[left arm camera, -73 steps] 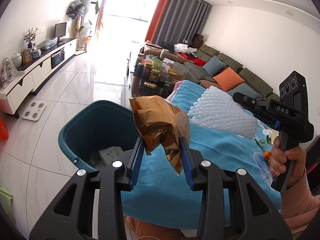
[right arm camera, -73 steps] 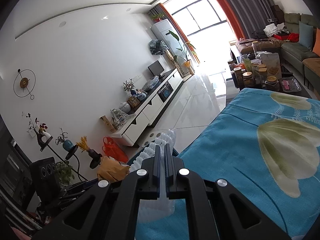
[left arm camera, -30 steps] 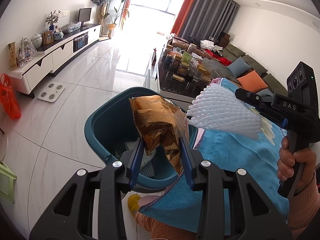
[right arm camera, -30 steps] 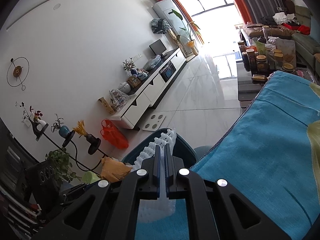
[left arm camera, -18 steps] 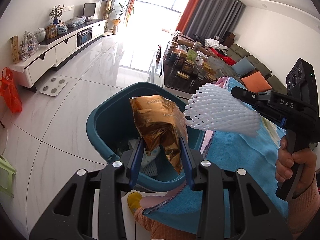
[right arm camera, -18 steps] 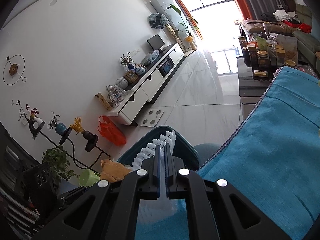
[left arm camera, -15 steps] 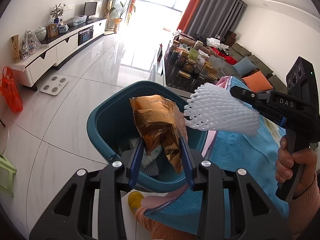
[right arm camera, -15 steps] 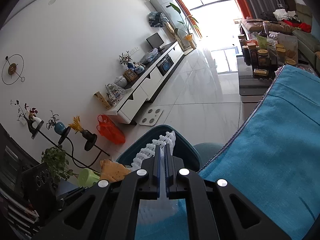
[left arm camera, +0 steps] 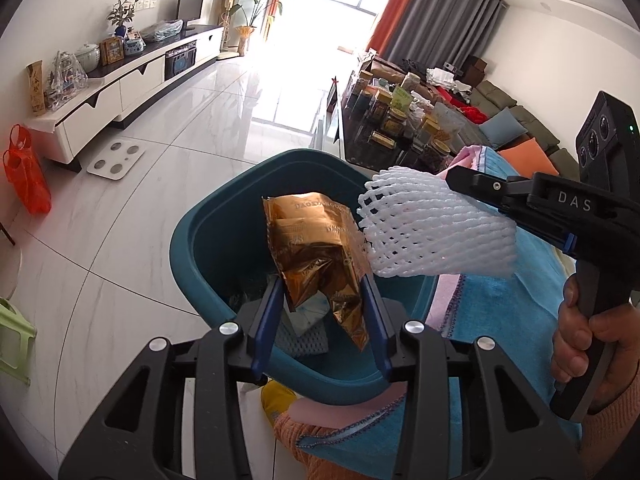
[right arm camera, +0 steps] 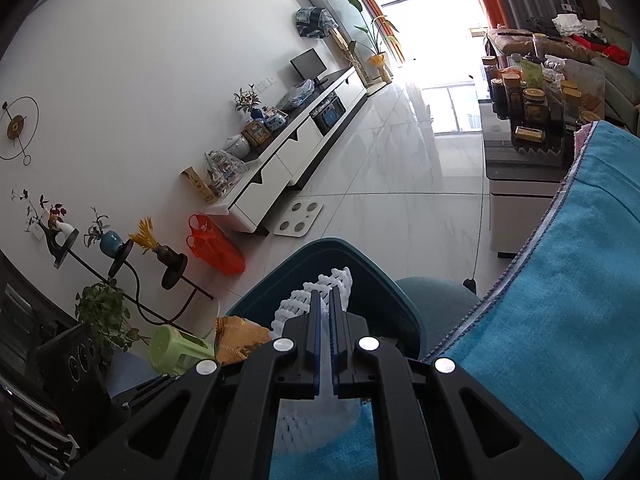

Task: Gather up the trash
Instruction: 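Open the left tool over the bin while the right tool releases the foam net, then move both open tools back over the bed toward the orange peel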

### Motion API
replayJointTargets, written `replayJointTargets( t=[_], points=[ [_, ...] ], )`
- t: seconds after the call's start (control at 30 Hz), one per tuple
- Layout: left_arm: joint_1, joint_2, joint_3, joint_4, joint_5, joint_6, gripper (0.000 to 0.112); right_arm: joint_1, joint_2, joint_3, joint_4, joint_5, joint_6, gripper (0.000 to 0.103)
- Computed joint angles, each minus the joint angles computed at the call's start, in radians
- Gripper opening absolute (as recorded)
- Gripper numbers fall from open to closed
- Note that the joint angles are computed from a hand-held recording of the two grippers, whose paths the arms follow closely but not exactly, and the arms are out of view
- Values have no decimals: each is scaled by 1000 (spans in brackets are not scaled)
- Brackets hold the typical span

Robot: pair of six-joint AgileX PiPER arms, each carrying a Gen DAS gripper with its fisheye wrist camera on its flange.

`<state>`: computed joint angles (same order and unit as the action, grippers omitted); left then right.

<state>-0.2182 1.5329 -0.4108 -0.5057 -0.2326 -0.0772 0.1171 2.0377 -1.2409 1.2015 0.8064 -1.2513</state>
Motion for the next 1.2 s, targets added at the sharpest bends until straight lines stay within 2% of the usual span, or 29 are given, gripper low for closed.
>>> replayJointTargets(
  t=[0.27,0.6,0.8,0.9,1.1,1.2],
  points=[
    [-15,14,-10,-88,-23,76,42,8,27,-25,-4,-1,24,6],
    [-29,-19,8,-171,-41,150,51,-12,31,-23,18,21,2,8],
    [-53,-58,21,-276,-58,236,56,-37,11,-4,29,38,-22,11],
    [-77,-87,28,-359,-71,311,58,-46,-24,31,48,44,-53,13],
    [-195,-159,38,-632,-140,559,62,-106,-110,113,67,81,-137,17],
    [-270,-201,39,-755,-173,663,63,-158,-165,163,71,118,-190,23]
  ],
)
